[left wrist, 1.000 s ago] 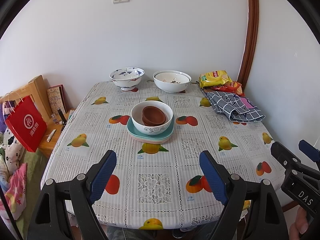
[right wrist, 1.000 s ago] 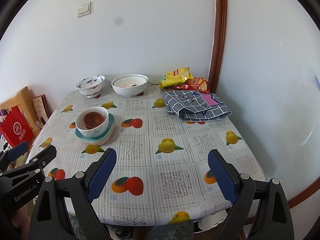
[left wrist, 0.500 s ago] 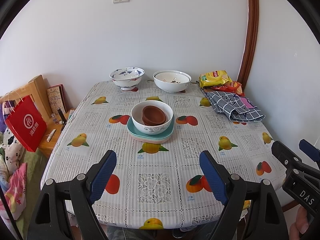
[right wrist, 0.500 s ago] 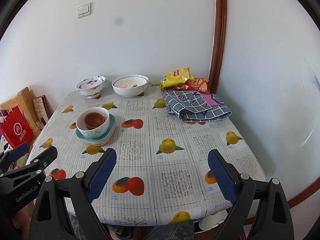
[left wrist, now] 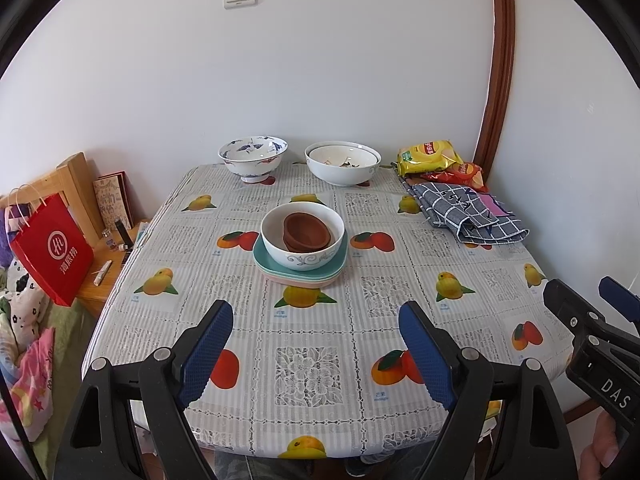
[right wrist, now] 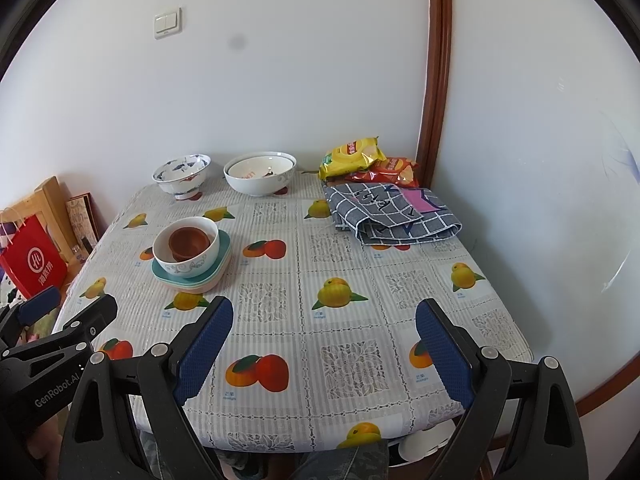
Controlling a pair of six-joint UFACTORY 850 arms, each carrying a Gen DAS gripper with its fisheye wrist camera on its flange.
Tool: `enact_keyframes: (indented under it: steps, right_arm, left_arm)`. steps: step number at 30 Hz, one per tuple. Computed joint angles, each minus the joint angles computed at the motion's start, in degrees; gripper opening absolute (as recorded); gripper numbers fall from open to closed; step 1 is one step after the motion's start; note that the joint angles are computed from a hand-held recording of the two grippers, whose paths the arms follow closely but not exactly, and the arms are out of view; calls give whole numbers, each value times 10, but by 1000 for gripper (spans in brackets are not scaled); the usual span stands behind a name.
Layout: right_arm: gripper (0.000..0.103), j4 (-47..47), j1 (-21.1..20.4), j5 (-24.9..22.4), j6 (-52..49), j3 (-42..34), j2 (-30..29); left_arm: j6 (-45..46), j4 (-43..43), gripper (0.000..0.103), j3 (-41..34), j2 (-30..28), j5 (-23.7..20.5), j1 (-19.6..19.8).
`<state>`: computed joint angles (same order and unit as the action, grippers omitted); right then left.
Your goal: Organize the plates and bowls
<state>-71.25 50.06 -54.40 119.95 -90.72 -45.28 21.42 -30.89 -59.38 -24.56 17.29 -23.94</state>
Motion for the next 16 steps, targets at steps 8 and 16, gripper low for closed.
enact_keyframes:
  steps: [8, 16]
  right_arm:
    - [92, -1, 0, 0, 0, 1, 0]
    - [92, -19, -1, 15, 29, 9, 2]
  left_arm:
    - [5, -1, 84, 1, 3, 4, 1]
    - [13, 2, 84, -7, -5, 12, 0]
